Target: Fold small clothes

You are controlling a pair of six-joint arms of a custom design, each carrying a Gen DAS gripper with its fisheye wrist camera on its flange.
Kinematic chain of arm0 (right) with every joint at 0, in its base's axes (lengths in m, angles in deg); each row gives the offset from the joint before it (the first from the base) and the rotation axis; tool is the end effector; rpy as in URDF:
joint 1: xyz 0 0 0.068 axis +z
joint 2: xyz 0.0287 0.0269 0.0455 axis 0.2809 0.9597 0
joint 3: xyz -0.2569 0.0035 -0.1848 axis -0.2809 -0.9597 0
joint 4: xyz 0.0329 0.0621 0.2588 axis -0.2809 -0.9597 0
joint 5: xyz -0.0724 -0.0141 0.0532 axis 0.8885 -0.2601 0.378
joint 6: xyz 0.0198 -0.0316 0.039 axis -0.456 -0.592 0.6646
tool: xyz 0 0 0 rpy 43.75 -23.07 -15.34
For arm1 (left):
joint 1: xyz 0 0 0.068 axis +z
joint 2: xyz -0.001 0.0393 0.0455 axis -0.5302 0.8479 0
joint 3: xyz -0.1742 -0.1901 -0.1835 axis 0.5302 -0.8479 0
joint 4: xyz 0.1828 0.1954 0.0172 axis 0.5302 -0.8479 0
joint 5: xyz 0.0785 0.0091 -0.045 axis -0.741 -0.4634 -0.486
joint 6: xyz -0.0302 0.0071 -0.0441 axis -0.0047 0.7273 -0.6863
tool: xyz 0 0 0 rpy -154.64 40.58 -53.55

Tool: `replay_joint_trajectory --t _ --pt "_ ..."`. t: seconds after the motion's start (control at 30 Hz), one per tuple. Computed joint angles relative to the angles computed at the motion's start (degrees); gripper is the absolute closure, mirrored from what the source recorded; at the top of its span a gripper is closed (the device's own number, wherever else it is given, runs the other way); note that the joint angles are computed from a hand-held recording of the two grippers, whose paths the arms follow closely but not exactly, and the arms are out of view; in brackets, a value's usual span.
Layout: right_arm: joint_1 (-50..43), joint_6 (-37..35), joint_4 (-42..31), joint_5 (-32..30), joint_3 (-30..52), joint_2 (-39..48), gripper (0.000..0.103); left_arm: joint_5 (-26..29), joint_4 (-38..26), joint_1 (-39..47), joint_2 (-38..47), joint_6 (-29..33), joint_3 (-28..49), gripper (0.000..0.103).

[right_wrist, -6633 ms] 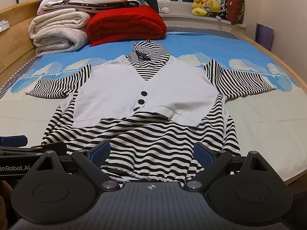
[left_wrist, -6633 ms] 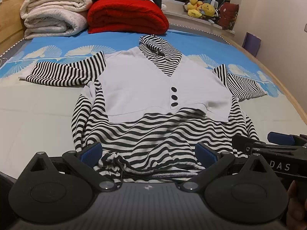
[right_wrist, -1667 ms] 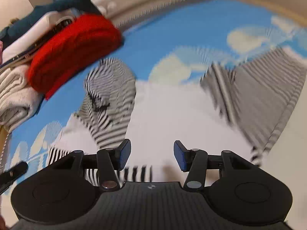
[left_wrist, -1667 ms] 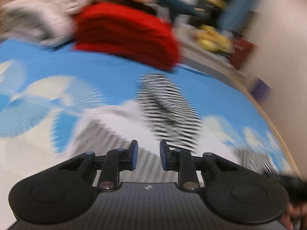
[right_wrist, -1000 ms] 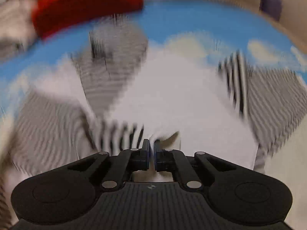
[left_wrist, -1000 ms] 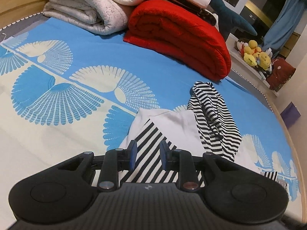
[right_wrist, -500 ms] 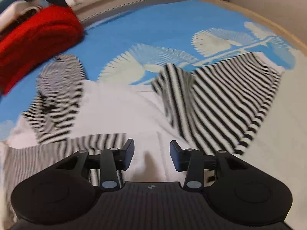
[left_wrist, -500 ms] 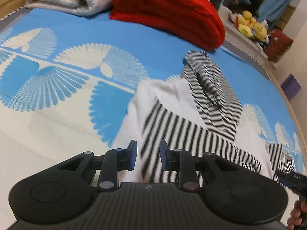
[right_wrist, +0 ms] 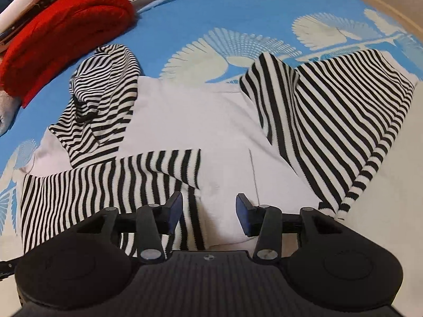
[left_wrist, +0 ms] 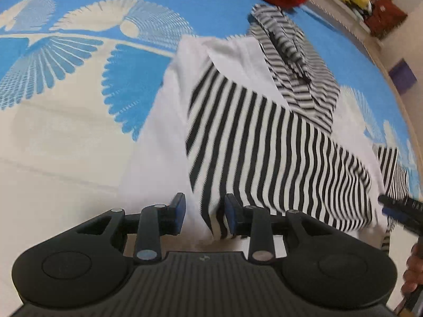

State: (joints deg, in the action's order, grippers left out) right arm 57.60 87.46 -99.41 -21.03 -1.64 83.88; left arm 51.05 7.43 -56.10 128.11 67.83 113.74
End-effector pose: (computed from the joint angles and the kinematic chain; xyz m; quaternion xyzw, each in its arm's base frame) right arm 0.0848 0.0560 0.2441 0.4170 0.8748 0.0497 0.2415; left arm 0.2932 -0.1398 0.2741 0.1676 0.9610 -0.1562 0.1548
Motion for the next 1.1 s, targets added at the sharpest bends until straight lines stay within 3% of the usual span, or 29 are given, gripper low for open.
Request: replay_joint_trajectory --t 0.07,0.1,0.3,0.53,0.67,0.83,0.97,1.1 --pt "-0.28 -0.66 0.42 -0.33 -0.15 0.01 0.056 -3.95 -1.42 -1.53 0.52 3.83 -0.07 0.091" --pt "-0.79 -1.17 0.75 -0.67 -0.36 0.14 0.056 -6.52 -1.17 -1.85 0.53 4.77 -0.62 0.093" --pt "-3.71 -3.07 1.34 -2.01 -1.39 -1.01 0.056 -8.39 -2.24 -1.85 -0.65 5.16 -0.21 0.094" --pt "-3.17 -4.20 1.03 -2.57 -1.50 -0.21 0.055 -6.23 0.33 -3.50 -2.24 3.83 -0.02 0.092" --pt "-4.66 -5.84 2.79 -6.67 -3.32 1.95 0.050 -7.02 -0.29 -3.86 0.04 4.73 -1.12 0.092" --pt "-3.40 -4.04 1.18 -4.01 -1.81 0.37 0.050 -6.53 -0.06 -5.15 -2.70 2.79 0.43 0.071" --pt "-0.74 -4.06 0.16 -1.57 -0.75 1.28 0.050 -6.02 0.59 -7.19 -2.56 1.91 0.52 0.068" --pt "-3.64 -7.83 2.97 -7.25 -3.20 3.31 0.047 -6.87 0.49 -8.45 -0.30 0.79 -0.84 0.068"
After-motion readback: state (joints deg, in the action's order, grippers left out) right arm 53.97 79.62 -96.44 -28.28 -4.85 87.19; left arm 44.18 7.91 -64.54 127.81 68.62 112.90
